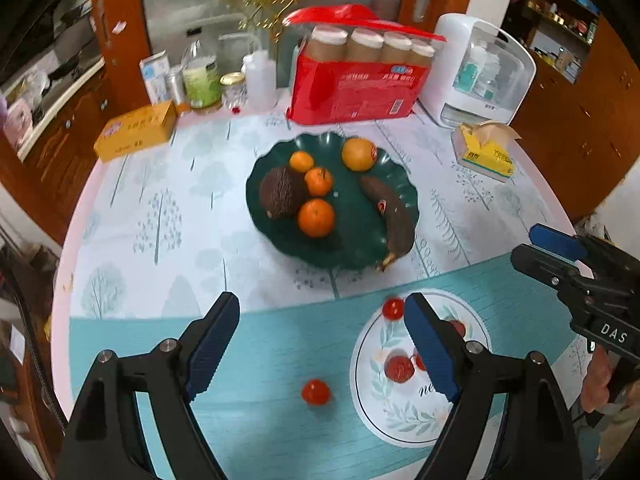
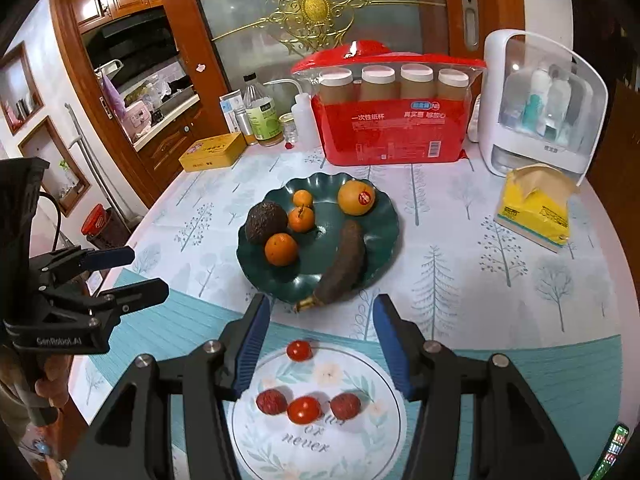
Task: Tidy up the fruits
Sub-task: 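Move both tools back toward the tomatoes and lychees on the placemat, then grasp a cherry tomato with the left tool while the right tool grasps a lychee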
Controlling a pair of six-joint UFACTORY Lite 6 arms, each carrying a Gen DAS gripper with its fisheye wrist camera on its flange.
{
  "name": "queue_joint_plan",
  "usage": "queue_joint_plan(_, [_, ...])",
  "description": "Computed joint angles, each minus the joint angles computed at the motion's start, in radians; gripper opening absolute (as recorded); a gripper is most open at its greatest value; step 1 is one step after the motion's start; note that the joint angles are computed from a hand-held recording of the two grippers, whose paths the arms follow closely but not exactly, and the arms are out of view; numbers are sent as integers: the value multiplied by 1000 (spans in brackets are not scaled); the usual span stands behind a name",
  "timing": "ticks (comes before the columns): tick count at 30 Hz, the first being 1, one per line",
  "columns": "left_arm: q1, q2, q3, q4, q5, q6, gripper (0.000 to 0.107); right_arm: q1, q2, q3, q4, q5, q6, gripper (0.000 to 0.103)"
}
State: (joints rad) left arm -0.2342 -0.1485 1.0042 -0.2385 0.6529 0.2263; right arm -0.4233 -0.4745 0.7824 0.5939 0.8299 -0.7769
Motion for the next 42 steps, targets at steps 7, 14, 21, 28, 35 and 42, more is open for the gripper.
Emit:
queue_joint_plan(7, [8,-48,-214,-22,-99,-31,83,-69,-46,-151,14,-14,-82,54])
queue_joint_plan(14, [-2,-16,-347,-4,-219,-77,83,-130,-21,-305,35,-96,-181,54])
queue_joint_plan(21, [-10,39,-428,-85,-321,-27,80,-119,57,-383,66,-186,-230,54])
queue_joint_plan(28, [-22,75,-456,-159,-357,39,70,-100,113,-412,108,-230,-273,48])
queue_joint_plan(35, [-14,94,-472,-253,-370,131,62,-87,171,-420,154,-252,-317,35])
queue_joint_plan(42, [-45,92,-488,-208,-406,67,46,-19,123,-465,167,-319,-304,31])
